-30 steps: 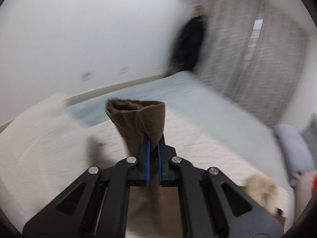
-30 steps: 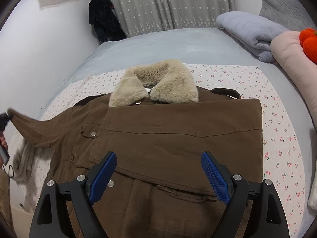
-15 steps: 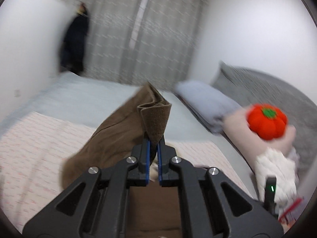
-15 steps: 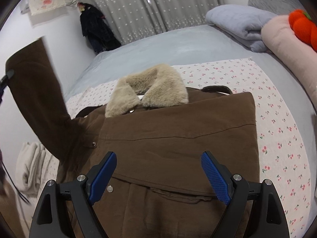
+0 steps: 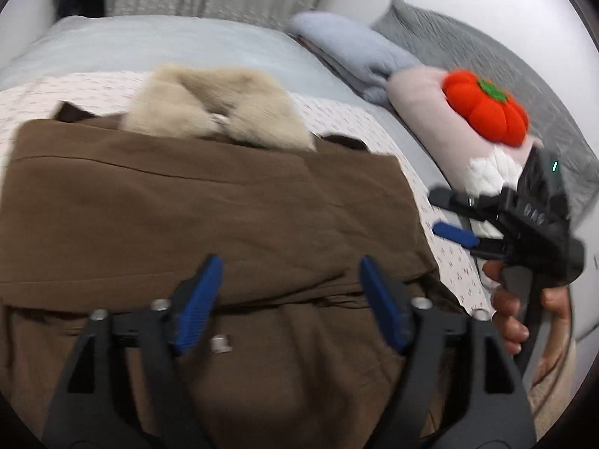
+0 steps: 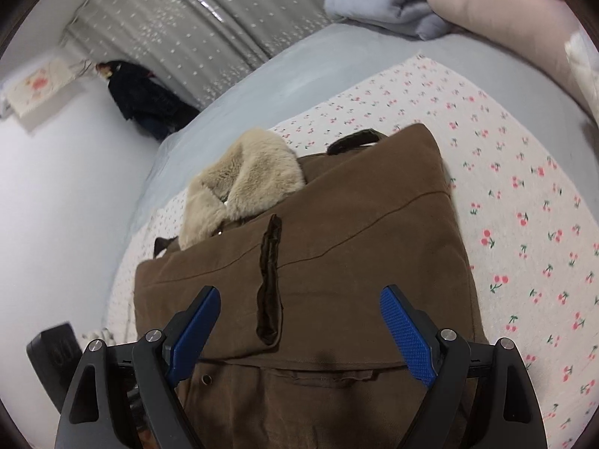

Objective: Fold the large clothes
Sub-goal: 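Smooth the folded coat with both tools and lift the collar end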

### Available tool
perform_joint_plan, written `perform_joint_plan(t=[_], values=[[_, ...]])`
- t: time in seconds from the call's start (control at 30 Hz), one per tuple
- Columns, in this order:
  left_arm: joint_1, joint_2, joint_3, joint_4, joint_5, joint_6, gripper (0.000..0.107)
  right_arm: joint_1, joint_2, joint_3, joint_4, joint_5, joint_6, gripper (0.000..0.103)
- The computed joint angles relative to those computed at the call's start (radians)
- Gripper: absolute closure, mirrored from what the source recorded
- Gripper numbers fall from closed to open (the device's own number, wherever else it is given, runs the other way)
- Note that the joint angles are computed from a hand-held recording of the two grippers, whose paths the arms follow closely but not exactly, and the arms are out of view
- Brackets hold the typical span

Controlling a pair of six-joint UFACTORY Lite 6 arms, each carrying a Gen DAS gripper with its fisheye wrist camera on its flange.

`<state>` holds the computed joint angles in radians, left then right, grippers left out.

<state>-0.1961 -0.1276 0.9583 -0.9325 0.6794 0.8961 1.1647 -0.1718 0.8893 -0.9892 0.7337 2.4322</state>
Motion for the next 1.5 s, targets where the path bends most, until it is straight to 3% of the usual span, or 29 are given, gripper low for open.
perform_joint_plan(t=[0.13, 0.23, 0.3, 0.4, 0.53, 0.6, 0.63, 0.73, 0.87, 0.93, 1.0, 1.03, 1.13, 1.23, 1.3, 1.33, 1.37, 1.43, 1.5], values=[[0.265, 0.004, 0.050, -0.036, 0.075, 0.094, 0.025, -0.029, 0.016, -0.025, -0.062, -0.072, 0.081, 0.014], [0.378, 0.056, 0.094, -0.011, 0.014, 0.136, 0.025, -0.069, 0.095, 0.007, -0.133, -0.162, 0.132, 0.014], [0.487, 0.071, 0.077, -0.082, 0.001, 0.262, 0.025, -0.098, 0.166, 0.041, -0.220, -0.237, 0.197, 0.017], [0.591, 0.139, 0.068, -0.190, -0.037, 0.379, 0.025, -0.139, 0.272, 0.090, -0.363, -0.342, 0.331, 0.031], [0.596, 0.243, 0.090, -0.287, -0.085, 0.454, 0.037, -0.172, 0.415, 0.193, -0.344, -0.398, 0.305, 0.050], [0.600, 0.298, 0.117, -0.294, -0.082, 0.473, 0.047, -0.164, 0.495, 0.279, -0.270, -0.367, 0.203, 0.068], [0.596, 0.301, 0.115, -0.299, -0.089, 0.472, 0.050, -0.157, 0.519, 0.311, -0.248, -0.347, 0.160, 0.088], [0.610, 0.335, 0.141, -0.330, -0.048, 0.472, 0.056, -0.116, 0.549, 0.417, -0.122, -0.223, -0.024, 0.094], [0.600, 0.346, 0.148, -0.320, 0.019, 0.485, 0.063, -0.031, 0.501, 0.509, -0.114, -0.008, -0.145, 0.094], [0.564, 0.362, 0.145, -0.290, -0.021, 0.476, 0.064, 0.008, 0.488, 0.539, -0.090, 0.102, -0.211, 0.094], [0.502, 0.392, 0.141, -0.204, -0.127, 0.414, 0.066, 0.000, 0.477, 0.503, -0.044, 0.095, -0.239, 0.092], [0.471, 0.399, 0.124, -0.197, -0.188, 0.420, 0.066, -0.025, 0.482, 0.467, 0.006, 0.040, -0.263, 0.089], [0.416, 0.343, 0.082, -0.145, -0.282, 0.384, 0.066, -0.074, 0.577, 0.450, 0.196, -0.002, -0.392, 0.069], [0.432, 0.270, 0.054, -0.185, -0.226, 0.396, 0.062, -0.042, 0.555, 0.447, 0.208, 0.068, -0.412, 0.062], [0.474, 0.249, 0.039, -0.289, -0.133, 0.479, 0.050, -0.004, 0.550, 0.496, 0.186, 0.158, -0.433, 0.053], [0.468, 0.248, 0.034, -0.286, -0.149, 0.474, 0.044, 0.017, 0.551, 0.515, 0.159, 0.186, -0.425, 0.041], [0.453, 0.261, 0.031, -0.254, -0.178, 0.451, 0.043, 0.037, 0.549, 0.520, 0.136, 0.201, -0.415, 0.037], [0.426, 0.312, 0.048, -0.144, -0.201, 0.372, 0.043, 0.038, 0.591, 0.560, 0.163, 0.194, -0.462, 0.036], [0.403, 0.247, -0.009, -0.125, -0.251, 0.377, 0.042, 0.009, 0.637, 0.564, 0.273, 0.146, -0.562, 0.036]])
